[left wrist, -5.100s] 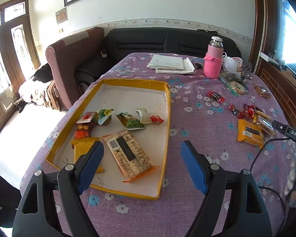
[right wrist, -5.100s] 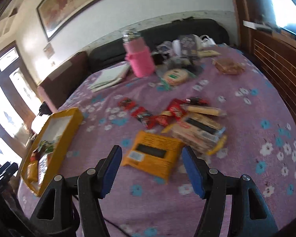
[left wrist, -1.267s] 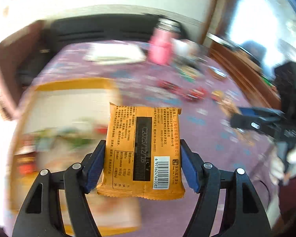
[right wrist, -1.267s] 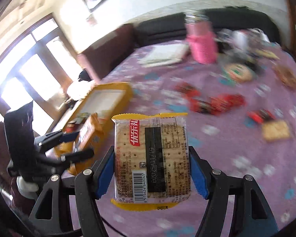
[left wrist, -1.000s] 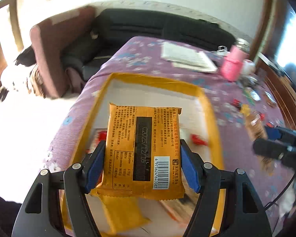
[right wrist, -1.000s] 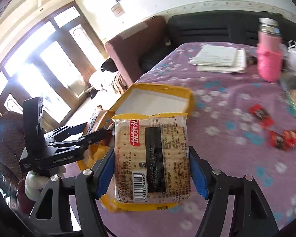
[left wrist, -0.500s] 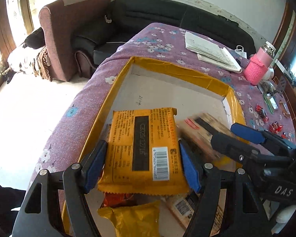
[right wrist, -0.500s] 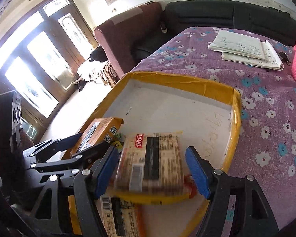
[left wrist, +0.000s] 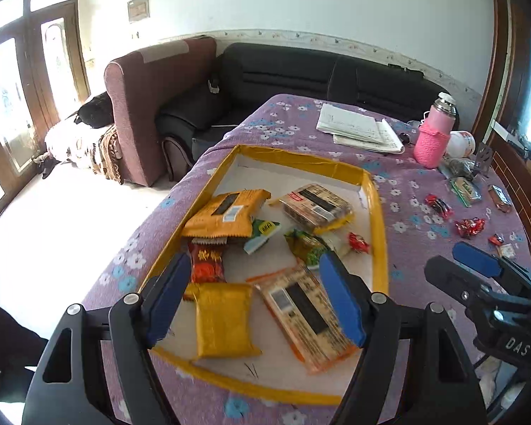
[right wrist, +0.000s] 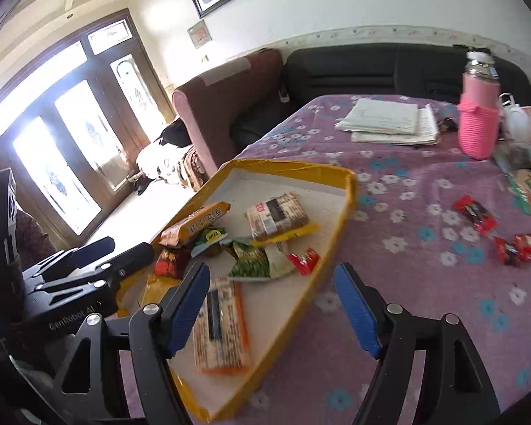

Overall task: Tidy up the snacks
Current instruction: 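Move both tools over the small red candies on the table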

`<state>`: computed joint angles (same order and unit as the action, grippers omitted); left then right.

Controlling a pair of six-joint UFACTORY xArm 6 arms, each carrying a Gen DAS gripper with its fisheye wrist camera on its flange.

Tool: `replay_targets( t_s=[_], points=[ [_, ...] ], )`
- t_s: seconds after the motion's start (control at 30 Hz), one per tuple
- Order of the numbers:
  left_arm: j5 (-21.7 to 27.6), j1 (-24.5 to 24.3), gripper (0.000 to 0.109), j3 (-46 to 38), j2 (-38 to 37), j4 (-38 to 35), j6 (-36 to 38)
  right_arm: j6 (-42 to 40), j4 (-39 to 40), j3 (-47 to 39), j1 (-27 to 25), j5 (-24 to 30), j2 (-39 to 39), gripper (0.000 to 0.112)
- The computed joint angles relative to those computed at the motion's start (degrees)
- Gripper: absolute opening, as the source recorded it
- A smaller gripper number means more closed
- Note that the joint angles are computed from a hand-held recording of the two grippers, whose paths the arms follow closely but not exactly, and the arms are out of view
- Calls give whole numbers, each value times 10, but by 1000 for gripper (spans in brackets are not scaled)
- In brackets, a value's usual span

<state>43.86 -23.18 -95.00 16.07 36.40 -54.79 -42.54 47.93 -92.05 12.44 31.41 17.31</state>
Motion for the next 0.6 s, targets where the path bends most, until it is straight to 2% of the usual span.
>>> replay_targets(
  t_s=[0.1, 0.23, 0.43, 0.6],
  points=[
    [6, -20, 75, 21, -21, 26, -33, -66, 68, 97, -5, -36, -73, 76],
    [24, -46, 75, 23, -33, 58, -61, -121, 138, 170, -22, -37, -138, 76],
    [47, -81, 76, 18, -42, 90, -74, -181, 209, 236, -49, -32, -205, 79],
    [57, -105, 78, 23, -53, 116, -91, -196, 230, 270, -65, -28, -237, 79]
  ],
)
